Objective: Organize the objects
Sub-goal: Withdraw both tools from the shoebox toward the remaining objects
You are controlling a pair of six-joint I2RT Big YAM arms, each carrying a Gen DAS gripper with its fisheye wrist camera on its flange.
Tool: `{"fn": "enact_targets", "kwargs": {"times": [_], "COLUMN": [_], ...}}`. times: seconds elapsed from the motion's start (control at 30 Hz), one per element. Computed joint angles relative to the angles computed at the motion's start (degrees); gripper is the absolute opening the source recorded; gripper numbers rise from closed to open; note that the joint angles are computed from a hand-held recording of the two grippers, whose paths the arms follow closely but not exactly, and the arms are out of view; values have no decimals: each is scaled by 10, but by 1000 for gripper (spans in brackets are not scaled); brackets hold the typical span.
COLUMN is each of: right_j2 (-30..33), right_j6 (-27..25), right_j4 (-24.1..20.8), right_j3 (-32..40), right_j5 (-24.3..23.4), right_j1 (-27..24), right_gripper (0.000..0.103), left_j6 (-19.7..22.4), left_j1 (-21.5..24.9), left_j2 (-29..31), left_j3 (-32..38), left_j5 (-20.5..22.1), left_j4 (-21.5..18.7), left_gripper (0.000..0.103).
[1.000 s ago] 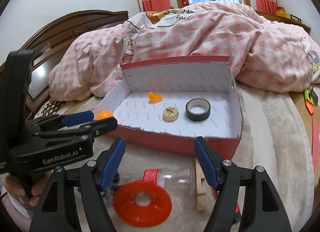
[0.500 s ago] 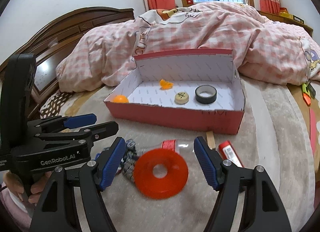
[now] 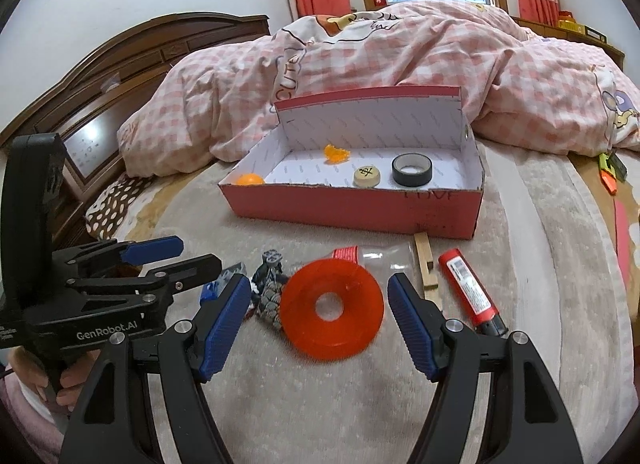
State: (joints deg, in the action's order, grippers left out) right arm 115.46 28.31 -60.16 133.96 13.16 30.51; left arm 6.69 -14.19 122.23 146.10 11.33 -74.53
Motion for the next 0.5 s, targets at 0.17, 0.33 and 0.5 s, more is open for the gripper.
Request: {"fn": "enact_targets", "kwargs": {"times": [0.17, 0.33, 0.5], "right_j2": [-13, -27, -38], "right_j6": [6, 11, 15], "right_j4": [8, 12, 14], "right_j3": [-25, -53, -78], "right_j5": [-1, 1, 1], "right_j1": [3, 5, 5], "right_gripper": [73, 73, 73], "left_j6": [6, 19, 29], "left_j1": [3, 6, 7], "left_j2": [-31, -61, -77], "left_j3": [-58, -116, -152], "left_j5": [-1, -2, -2], "left_j4": [27, 54, 66], "left_gripper": [60, 60, 60]}}
